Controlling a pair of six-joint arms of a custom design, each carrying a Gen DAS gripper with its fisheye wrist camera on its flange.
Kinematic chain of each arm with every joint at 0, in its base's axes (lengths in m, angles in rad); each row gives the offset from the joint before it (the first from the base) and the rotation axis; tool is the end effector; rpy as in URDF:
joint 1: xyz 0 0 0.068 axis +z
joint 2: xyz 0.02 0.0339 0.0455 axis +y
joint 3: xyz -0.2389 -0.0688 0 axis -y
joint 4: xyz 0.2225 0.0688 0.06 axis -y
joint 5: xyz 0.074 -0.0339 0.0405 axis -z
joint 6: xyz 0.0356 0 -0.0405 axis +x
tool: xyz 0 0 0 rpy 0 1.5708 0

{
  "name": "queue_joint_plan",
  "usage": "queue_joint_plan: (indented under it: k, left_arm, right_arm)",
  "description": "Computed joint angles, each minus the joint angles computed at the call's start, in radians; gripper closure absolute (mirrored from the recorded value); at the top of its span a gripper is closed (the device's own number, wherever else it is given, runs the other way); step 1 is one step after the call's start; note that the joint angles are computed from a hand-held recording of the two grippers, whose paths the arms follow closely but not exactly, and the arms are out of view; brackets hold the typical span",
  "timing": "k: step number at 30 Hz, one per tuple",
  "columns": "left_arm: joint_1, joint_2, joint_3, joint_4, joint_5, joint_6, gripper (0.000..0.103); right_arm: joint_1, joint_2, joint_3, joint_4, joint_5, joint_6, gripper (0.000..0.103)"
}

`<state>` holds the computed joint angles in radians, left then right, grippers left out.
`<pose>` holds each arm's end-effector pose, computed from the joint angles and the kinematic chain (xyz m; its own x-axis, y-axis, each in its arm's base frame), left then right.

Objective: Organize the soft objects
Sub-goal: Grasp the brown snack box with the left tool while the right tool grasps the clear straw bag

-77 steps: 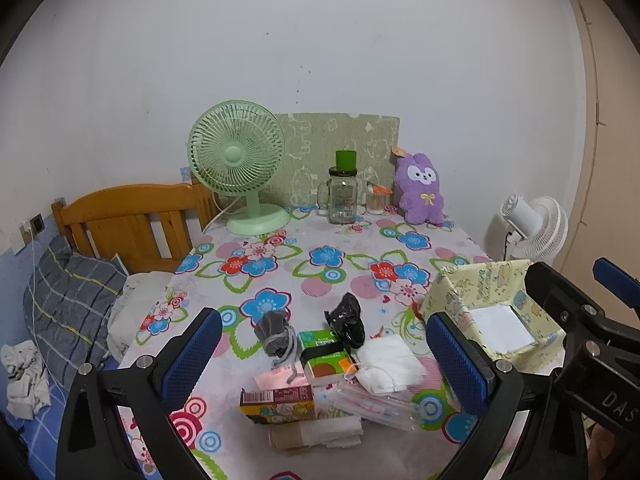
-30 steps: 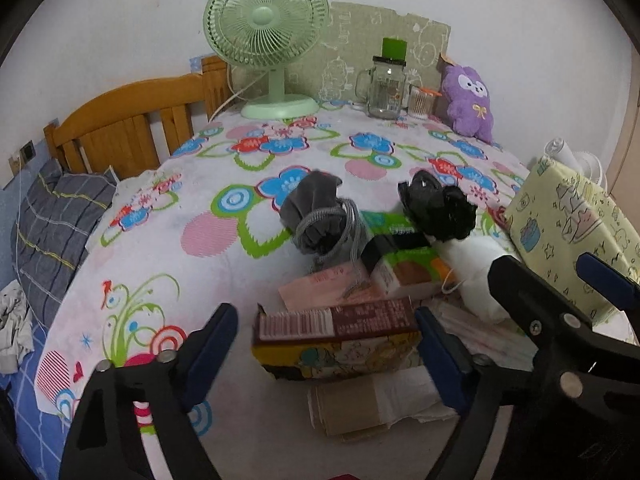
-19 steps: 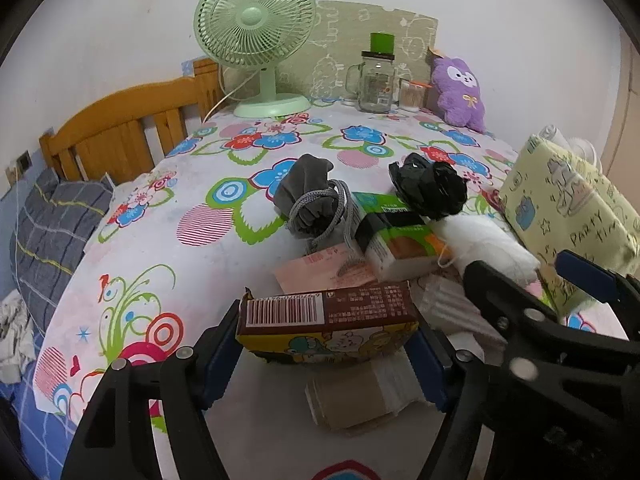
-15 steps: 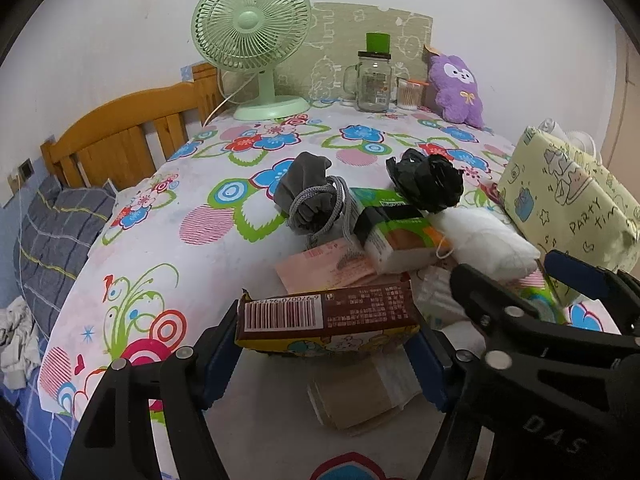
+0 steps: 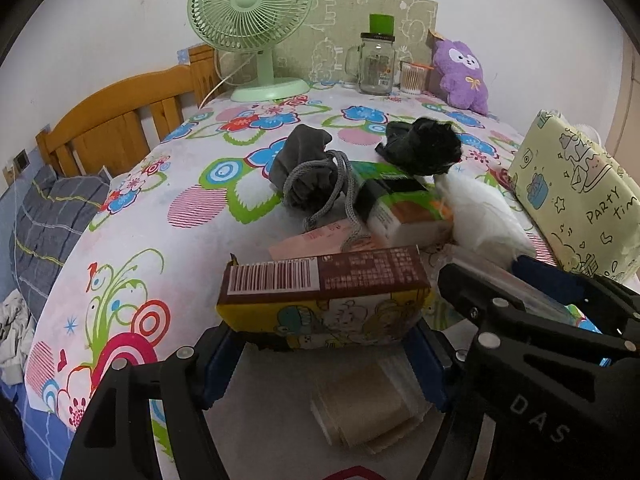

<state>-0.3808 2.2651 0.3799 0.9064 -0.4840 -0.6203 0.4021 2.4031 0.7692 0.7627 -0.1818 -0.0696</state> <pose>0.2104 -0.0664 -0.0206 -0.6780 -0.2828 -0.6785 -0.3763 0.9265 -0.0102 0.2852 0.1283 -0.0349 -0.6682 -0.3585 -0.6520 -0.5398 0.8366 0.0932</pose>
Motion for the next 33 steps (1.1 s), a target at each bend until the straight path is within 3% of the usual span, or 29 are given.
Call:
queue_joint_plan:
  k: [6, 14, 33]
  left_arm:
    - [0.001, 0.006, 0.005, 0.005, 0.004, 0.000, 0.027]
    - [-0.004, -0.022, 0.009, -0.022, -0.015, 0.005, 0.028]
    - [-0.043, -0.235, -0.007, -0.169, -0.072, 0.005, 0.028]
  right_arm:
    - [0.009, -0.005, -0.006, 0.008, -0.019, -0.012, 0.065]
    - [0.010, -0.028, -0.017, 0.016, -0.018, -0.024, 0.087]
    - [-0.011, -0.194, -0.084, -0.026, -0.022, -0.029, 0.089]
